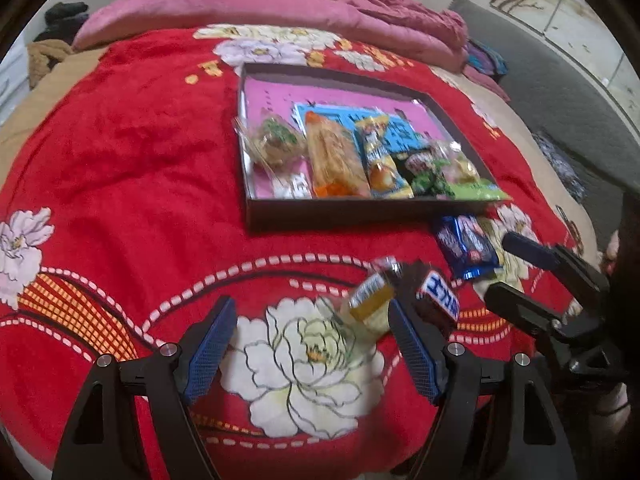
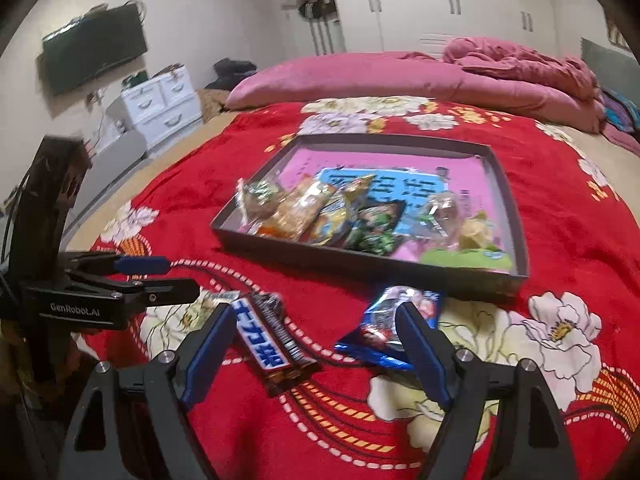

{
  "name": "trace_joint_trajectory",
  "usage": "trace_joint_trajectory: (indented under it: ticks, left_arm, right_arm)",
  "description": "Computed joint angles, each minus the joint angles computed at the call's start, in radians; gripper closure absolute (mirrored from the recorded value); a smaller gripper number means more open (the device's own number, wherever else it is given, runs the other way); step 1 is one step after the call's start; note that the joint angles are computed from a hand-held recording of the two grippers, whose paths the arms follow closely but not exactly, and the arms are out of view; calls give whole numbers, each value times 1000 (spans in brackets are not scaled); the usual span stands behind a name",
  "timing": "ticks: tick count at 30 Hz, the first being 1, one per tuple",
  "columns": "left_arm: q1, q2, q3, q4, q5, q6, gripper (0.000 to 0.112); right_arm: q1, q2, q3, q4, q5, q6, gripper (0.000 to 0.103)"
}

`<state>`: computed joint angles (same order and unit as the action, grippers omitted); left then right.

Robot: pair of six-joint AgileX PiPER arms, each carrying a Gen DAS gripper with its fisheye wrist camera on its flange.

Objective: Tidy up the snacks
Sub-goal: 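Grasp the clear yellow-cake bag with left gripper while right grasps the chocolate bar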

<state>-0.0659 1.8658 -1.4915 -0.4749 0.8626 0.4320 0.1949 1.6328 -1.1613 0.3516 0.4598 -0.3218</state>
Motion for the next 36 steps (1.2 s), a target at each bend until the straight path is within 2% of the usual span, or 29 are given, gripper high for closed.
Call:
trace_joint_trajectory:
  ticks: [8,13,19,21,23,24,29,36]
  left_arm:
    - [-24,7,2,-13,55,77,33]
    - [-44,32,-22,14,86,70,33]
    - [-45,55,-47,5,110,70,33]
    - [-49,61,-53,4,111,67,33]
    - [-55,64,-58,7,108,64,33]
    - [-57,67,-62,7,107,64,33]
    - [-74,85,-86,9,103,55,33]
    - [-101,116,-113,47,86,24,33]
  right_arm:
    - [62,44,-19,-86,37,12,22]
    - [76,78,-36,-131,53,27,24]
    - [77,104,-47,-123,51,-12,38]
    - [68,110,-54,-80,60,-55,56]
    - [52,112,-57,-25,71,-107,68]
    - [45,112,-58,-6,75,-122,70]
    - [-33,89,-46,191,99,-254,74]
    - [-38,131,-88,147,138,-199,73]
